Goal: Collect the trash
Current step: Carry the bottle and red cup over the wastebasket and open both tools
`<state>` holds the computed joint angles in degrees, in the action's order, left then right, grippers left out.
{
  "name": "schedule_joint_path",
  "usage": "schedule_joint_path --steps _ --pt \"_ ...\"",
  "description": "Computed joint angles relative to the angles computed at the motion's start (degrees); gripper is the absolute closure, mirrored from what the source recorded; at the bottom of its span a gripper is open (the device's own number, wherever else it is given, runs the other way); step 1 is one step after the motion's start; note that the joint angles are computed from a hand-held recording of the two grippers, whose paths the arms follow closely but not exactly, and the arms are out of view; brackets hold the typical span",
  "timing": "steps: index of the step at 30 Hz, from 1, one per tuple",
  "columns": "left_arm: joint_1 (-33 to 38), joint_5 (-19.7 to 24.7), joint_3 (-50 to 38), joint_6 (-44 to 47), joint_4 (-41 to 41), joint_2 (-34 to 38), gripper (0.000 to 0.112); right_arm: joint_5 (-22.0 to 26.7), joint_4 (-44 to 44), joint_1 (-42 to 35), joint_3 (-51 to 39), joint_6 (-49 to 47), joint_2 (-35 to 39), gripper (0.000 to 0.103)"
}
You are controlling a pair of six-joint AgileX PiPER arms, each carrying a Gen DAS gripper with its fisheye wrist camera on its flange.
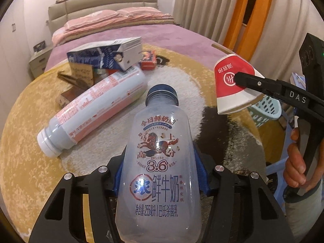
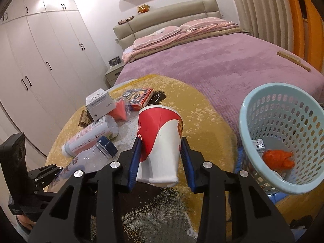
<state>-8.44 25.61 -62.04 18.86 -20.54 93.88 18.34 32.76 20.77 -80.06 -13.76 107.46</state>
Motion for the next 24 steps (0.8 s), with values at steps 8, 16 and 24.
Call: schedule_joint_path --steps 8,16,24 --pt "-2.31 -1.23 -0.55 2.22 -4.29 -0.79 0.058 -1.79 8.71 -2.8 5.0 -8.37 -3.95 0.068" --pt "-5.77 -2.48 -4.04 1.97 -5.58 0.47 0.058 -2.72 14.98 -6.93 9.09 -13.85 -7.52 0.068" --pt "-11.84 -0.82 -14.22 -3.06 -1.16 6.95 0.058 -3.0 26.18 -14.57 14.59 -24.22 -12.04 0.068"
